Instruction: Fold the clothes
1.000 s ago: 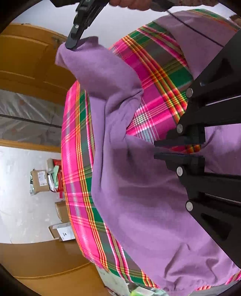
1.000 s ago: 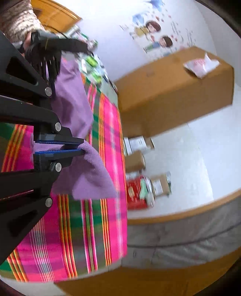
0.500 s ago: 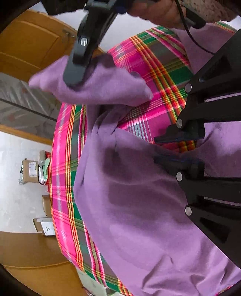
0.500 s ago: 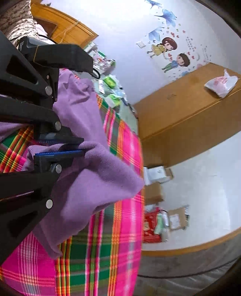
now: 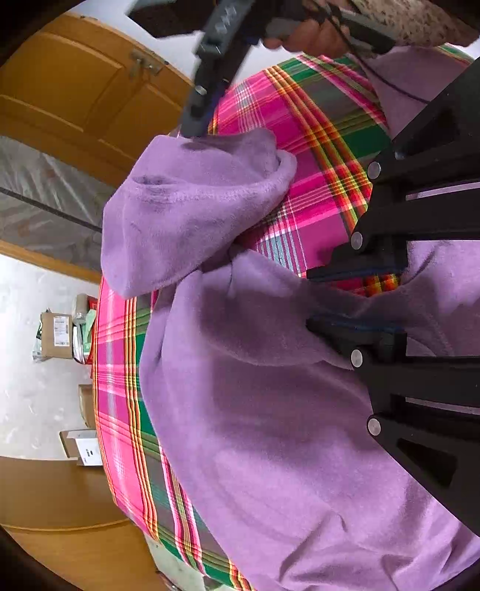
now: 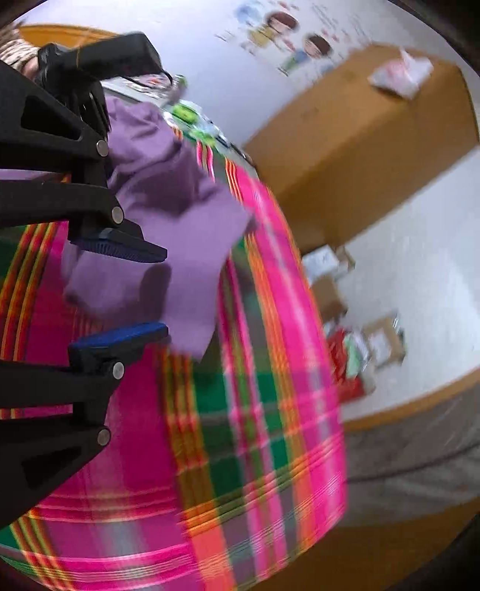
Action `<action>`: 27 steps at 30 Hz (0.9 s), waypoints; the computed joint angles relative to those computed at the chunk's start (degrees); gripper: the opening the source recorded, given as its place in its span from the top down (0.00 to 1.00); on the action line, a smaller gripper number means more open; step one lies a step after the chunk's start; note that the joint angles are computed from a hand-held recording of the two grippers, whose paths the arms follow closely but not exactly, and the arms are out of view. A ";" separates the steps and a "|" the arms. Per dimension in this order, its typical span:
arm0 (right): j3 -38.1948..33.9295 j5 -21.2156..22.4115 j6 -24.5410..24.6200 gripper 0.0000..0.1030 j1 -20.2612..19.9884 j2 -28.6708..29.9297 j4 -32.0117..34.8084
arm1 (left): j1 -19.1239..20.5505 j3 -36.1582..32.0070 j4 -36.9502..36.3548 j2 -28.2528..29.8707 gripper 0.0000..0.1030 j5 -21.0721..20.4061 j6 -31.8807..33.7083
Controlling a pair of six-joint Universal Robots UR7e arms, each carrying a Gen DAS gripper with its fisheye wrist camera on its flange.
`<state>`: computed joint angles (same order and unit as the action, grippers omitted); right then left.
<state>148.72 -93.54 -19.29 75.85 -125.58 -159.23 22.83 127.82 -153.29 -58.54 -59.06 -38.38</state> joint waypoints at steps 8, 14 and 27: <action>-0.52 12.94 -1.04 0.60 -9.65 -2.04 10.24 | 0.00 -0.42 1.09 0.05 0.80 0.43 -0.53; 0.22 10.70 -3.76 0.95 -7.19 -4.52 7.16 | -0.98 -1.28 3.64 0.49 0.80 1.35 -1.31; -3.70 17.43 -5.93 0.96 -18.56 -20.12 12.77 | -2.35 -3.87 8.39 2.88 0.76 3.61 0.45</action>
